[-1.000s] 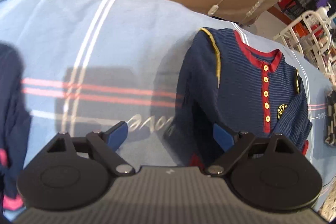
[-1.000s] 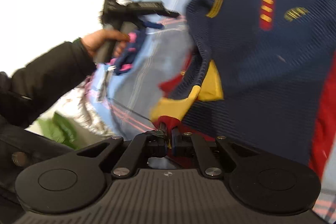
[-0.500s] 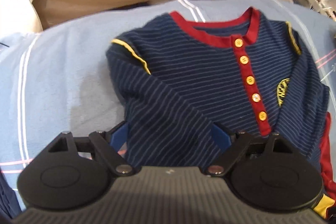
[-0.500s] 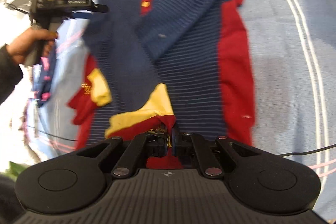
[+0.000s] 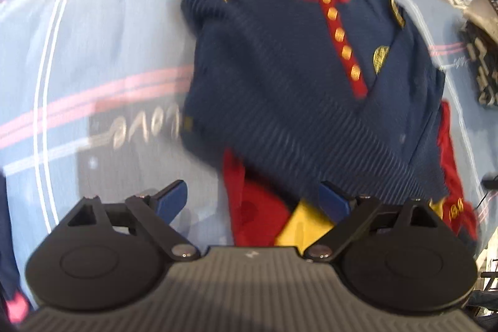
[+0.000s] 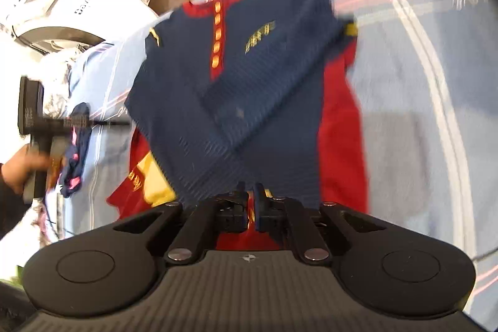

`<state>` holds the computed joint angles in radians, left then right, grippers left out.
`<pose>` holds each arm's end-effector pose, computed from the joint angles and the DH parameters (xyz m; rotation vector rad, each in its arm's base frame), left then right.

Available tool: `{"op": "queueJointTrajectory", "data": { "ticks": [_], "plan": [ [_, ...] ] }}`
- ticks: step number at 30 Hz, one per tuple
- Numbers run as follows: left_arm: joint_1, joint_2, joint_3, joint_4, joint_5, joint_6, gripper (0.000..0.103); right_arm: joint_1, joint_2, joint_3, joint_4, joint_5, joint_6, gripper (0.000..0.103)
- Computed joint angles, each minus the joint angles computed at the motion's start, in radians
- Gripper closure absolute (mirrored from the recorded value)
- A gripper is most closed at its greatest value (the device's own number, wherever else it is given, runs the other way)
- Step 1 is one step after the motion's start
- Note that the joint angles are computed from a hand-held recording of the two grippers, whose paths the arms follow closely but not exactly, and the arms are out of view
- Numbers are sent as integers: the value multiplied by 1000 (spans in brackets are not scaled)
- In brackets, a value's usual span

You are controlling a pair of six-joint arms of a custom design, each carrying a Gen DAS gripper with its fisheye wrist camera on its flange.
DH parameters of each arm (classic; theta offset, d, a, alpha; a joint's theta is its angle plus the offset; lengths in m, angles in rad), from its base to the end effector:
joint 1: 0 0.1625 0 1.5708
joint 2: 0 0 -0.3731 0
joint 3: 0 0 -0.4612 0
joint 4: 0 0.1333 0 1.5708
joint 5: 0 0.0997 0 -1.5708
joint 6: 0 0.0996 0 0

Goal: Fold small clothes

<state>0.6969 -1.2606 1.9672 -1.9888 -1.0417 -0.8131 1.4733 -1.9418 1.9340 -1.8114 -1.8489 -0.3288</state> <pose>-0.2930 -0.4847 0.1076 0.1790 2.5624 -0.2714 0.0620 -0.4543 0.4455 0.2752 -2.7940 0.2594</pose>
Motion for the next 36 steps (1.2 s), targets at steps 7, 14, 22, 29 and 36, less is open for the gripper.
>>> {"op": "queueJointTrajectory", "data": {
  "ticks": [7, 14, 22, 29, 36],
  "plan": [
    [-6, 19, 28, -102, -3, 33, 10, -26, 47, -57, 182, -52, -140, 25],
    [-10, 122, -75, -138, 252, 303, 4, -46, -43, 52, 69, -13, -59, 17],
    [82, 314, -309, -130, 243, 503, 27, -76, -110, 116, -14, 22, 40, 8],
    [108, 383, -377, -26, 294, 427, 82, -88, -133, 132, -23, 15, 83, 4],
    [158, 312, -341, -80, 261, 344, 86, -108, -126, 118, -31, 36, 52, 0]
  ]
}}
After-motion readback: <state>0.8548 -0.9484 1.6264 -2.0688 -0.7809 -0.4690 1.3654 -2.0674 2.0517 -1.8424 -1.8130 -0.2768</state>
